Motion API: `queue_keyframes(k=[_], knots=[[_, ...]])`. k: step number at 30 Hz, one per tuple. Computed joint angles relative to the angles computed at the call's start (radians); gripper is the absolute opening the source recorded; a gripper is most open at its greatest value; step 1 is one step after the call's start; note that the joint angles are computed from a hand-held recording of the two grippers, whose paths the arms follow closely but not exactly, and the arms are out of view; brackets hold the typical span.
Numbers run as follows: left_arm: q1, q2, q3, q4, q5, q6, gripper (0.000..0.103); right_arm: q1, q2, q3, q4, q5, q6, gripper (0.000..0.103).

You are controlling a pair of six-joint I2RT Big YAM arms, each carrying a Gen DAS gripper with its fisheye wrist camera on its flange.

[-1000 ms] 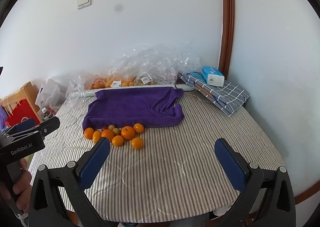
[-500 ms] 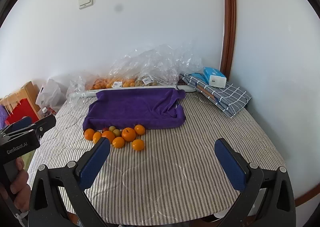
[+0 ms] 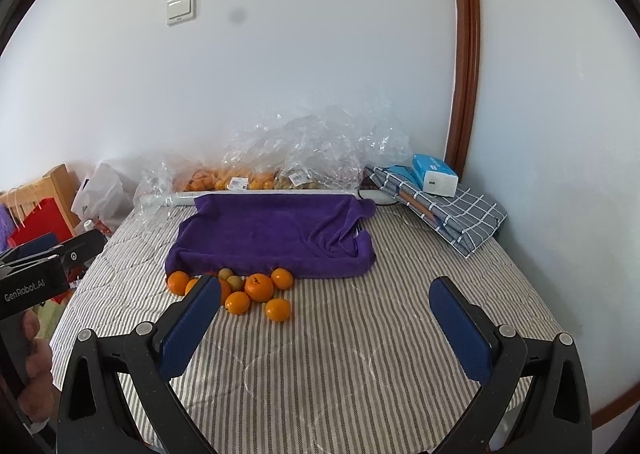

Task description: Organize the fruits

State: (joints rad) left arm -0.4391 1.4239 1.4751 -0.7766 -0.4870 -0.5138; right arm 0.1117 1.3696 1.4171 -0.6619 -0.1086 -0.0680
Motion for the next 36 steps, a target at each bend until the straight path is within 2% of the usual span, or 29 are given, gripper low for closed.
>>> queue_keyframes(k=[7, 13, 19, 21, 24, 29, 34, 36], knots=[[0.046, 0.028, -0.017, 0.036, 0.030, 0.026, 0.102, 0.023, 0.055, 0.017, 0.003, -0.022, -0.016, 0.101], [0.088, 0.086, -0.009, 0.070, 0.078, 0.067, 0.102, 0.028, 0.136, 0.045, -0.002, -0.062, -0.006, 0.088], [0.125, 0.152, 0.006, 0.079, 0.114, 0.045, 0.099, 0.039, 0.219, 0.068, 0.007, -0.078, -0.019, 0.076], [0.139, 0.180, 0.016, 0.067, 0.138, 0.038, 0.095, 0.048, 0.253, 0.081, -0.001, -0.073, -0.034, 0.063], [0.156, 0.198, 0.007, 0.076, 0.170, 0.040, 0.093, 0.054, 0.310, 0.113, -0.041, -0.094, -0.043, 0.049], [0.170, 0.223, 0.000, 0.082, 0.186, 0.055, 0.093, 0.059, 0.375, 0.139, -0.058, -0.131, -0.044, 0.046], [0.186, 0.243, -0.006, 0.085, 0.239, 0.049, 0.092, 0.072, 0.431, 0.182, -0.098, -0.135, -0.053, 0.046], [0.188, 0.245, -0.017, 0.098, 0.253, 0.054, 0.092, 0.077, 0.446, 0.190, -0.101, -0.109, -0.058, 0.038]])
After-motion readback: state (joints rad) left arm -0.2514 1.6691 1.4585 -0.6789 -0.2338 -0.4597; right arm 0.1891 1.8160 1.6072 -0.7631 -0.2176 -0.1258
